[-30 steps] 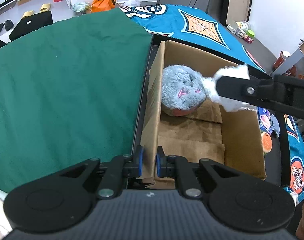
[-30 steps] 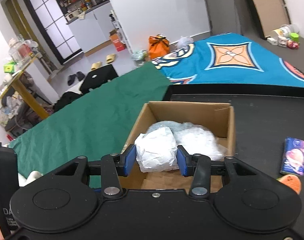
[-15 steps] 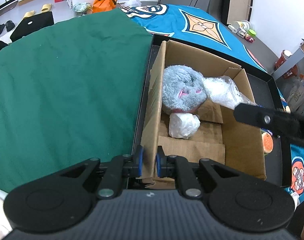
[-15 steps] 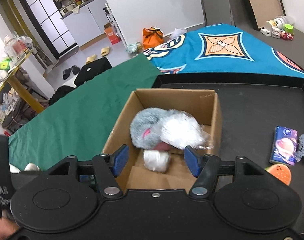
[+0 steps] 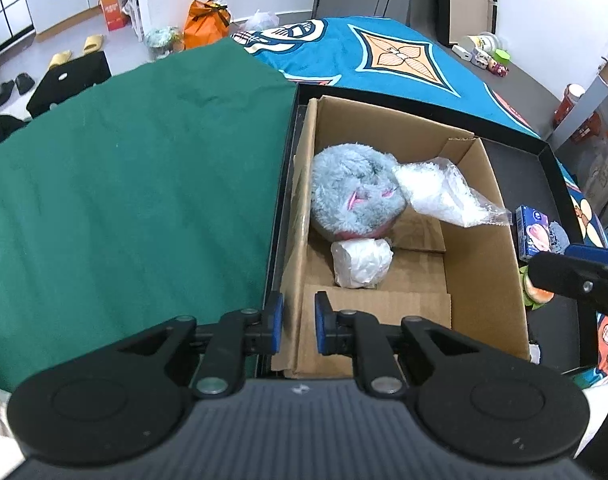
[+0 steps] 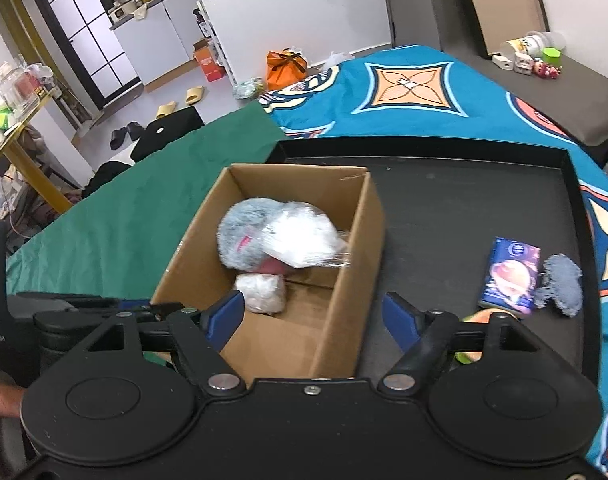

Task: Organize soft objects
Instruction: 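Move the right tool to the orange burger plush and grasp it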

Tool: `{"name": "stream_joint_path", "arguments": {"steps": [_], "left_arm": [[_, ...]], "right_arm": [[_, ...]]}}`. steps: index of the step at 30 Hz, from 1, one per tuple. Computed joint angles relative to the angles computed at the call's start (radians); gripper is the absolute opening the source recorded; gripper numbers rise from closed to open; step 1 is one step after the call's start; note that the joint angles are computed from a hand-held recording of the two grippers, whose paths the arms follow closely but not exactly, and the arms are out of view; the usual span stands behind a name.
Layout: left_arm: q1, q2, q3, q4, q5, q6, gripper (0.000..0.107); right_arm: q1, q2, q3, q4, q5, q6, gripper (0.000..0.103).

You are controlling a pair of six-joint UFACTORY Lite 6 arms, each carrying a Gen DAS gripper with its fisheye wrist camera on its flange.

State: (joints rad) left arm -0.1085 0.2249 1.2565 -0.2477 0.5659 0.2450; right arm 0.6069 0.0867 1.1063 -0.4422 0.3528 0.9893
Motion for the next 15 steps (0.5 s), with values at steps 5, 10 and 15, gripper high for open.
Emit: {"name": "stream_joint_path", "arguments": {"steps": [5,10,15], "left_arm": [[-0.036,0.013,0.026,0.105,0.010,-0.099,0.017],[-0.072,0.031,0.066,0.210,0.028,-0.219,0.046],[-0.101,0.041,0.103,0.279,0.045,-0.289,0.062]], "right_arm": [[-0.034,-0.048,-0.048,0.031,-0.001,-0.038,0.078],[-0.084,-0.096,-0.107,0.073,-0.014,-0.086,0.083],[-0.143,-0.140,-0.159,0.163,-0.014,-0.191,0.086]]}}
